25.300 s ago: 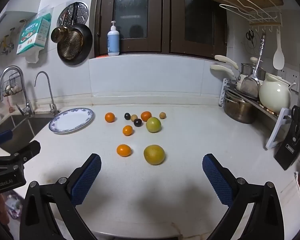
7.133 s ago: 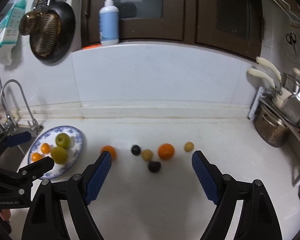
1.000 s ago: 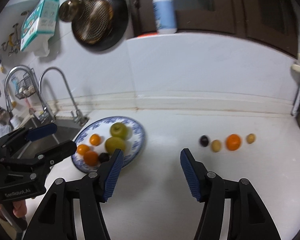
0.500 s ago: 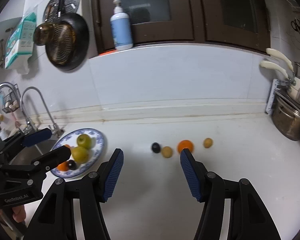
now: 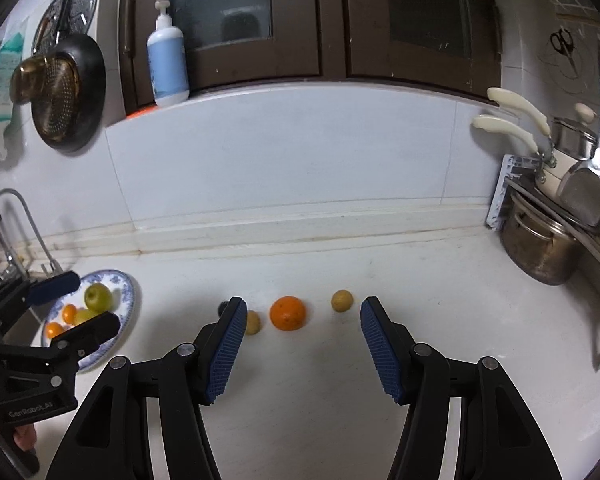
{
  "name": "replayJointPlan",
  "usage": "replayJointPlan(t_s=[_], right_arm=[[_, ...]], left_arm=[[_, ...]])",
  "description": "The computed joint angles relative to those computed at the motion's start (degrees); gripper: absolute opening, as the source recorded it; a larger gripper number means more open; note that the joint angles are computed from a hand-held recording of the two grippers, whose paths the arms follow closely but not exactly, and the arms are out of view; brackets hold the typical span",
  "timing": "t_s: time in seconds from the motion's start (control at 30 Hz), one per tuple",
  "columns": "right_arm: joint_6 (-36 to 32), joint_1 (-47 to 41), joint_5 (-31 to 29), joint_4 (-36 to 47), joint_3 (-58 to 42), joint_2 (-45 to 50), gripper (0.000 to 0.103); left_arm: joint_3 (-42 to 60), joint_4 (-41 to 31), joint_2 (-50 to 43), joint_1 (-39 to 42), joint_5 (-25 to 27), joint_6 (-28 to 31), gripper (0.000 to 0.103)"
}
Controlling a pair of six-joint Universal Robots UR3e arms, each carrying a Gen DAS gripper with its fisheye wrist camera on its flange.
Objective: Organize fruits
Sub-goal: 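Move both open tools back toward the remaining loose fruits, then grasp the black plum with the left tool while the right tool grasps the other large orange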
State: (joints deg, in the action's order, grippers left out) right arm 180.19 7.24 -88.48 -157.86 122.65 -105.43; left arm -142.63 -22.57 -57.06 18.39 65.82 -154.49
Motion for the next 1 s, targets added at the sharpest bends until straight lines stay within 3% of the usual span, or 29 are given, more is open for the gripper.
replayJointPlan(t_s=[0.33,0.63,0.8,1.0], right_arm=[[-4.0,-2.6,6.9,3.3,-5.4,11.4,0.060],[-5.4,-0.9,6.5,2.9,-9.8,20.9,0.060],[-5.7,-0.7,6.8,3.6,-12.0,24.9,0.060],[-6.3,-0.7,6.5,4.0,-14.2,28.1,0.060]], left_arm=[[6.2,9.3,-19.9,-5.4,1.1,2.7,0.072],[13.7,7.0,-33.0,-5.7,-1.3,7.9,0.063],[18.9,5.0,-39.2,-7.5,1.4,9.7,0.053],[25.3,0.7,-44.6,-9.9,3.2,10.9,0.052]])
